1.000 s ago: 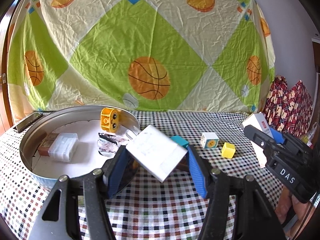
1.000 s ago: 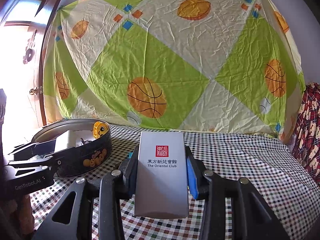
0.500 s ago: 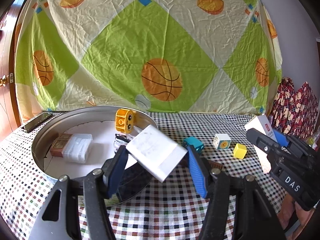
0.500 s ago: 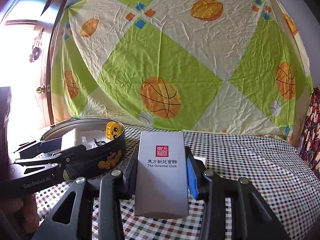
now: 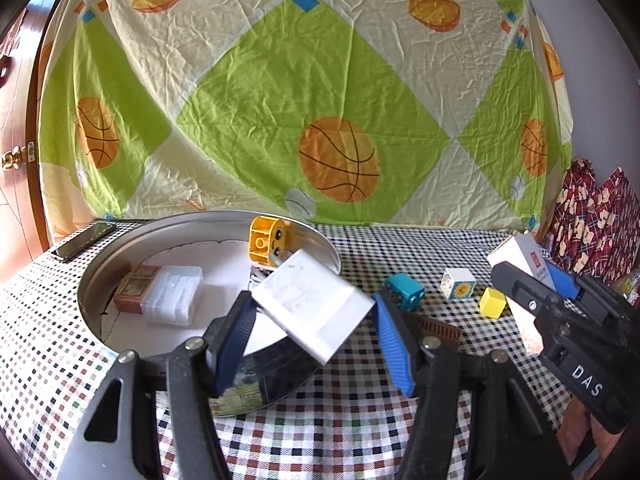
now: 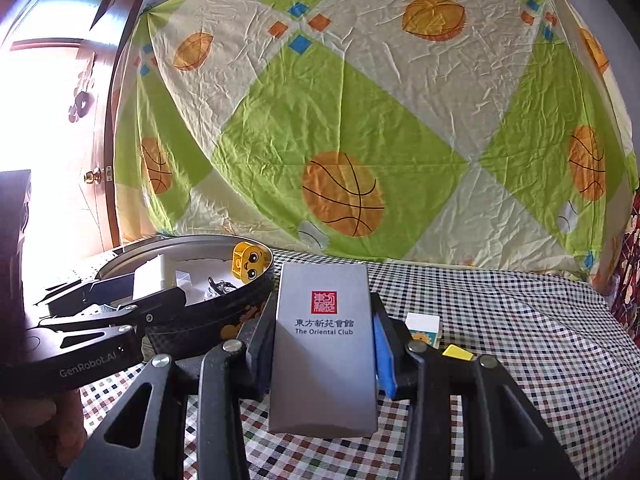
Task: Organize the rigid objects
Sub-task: 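Lift the charger and card box and carry both toward the round tin, then lower the charger into the tin with the left tool while the right tool drops the card box in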
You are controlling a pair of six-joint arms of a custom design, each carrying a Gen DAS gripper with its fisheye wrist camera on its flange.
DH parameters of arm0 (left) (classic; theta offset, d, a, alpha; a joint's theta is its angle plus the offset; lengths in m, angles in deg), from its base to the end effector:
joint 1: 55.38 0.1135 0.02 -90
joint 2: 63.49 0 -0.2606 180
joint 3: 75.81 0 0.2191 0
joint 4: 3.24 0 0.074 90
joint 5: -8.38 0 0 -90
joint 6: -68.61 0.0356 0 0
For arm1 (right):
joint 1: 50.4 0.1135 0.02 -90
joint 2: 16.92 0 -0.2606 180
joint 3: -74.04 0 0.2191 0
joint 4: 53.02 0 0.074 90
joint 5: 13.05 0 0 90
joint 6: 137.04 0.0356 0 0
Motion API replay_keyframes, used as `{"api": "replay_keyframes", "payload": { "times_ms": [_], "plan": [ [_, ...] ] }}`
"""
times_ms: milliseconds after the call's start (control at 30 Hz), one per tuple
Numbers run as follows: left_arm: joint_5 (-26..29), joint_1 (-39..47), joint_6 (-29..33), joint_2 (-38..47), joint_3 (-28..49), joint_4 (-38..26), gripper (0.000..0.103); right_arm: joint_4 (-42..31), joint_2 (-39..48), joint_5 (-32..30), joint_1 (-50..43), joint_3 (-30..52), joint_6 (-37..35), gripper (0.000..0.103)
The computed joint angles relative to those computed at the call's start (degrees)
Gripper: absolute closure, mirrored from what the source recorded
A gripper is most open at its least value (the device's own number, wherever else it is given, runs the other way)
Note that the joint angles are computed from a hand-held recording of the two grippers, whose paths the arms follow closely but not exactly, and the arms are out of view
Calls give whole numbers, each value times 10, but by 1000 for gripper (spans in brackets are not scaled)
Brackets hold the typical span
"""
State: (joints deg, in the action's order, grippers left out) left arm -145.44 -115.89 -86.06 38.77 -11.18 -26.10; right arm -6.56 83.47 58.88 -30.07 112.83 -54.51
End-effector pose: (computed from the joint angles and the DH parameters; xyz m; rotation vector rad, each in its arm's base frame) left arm 0.1721 -0.2394 0.1563 -0.3884 1.9275 0.1026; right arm 0.2543 0.1060 0.1489 -0.6563 1.7241 0.4463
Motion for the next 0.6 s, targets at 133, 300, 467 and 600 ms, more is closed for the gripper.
{"api": "replay_keyframes", "payload": {
  "times_ms": [133,300,467,600],
  "plan": [
    [-2,1,-14,-5,-5,-12,43,-2,1,3,9,1,0,60],
    [-7,0,-27,-9,-8,-25,43,-4,2,5,18,3,4,60],
    [-8,3,-37,-15,-14,-35,43,-7,2,8,26,4,7,60],
    [-7,5,-47,-18,-13,-52,43,-9,1,10,36,5,8,60]
  ]
}}
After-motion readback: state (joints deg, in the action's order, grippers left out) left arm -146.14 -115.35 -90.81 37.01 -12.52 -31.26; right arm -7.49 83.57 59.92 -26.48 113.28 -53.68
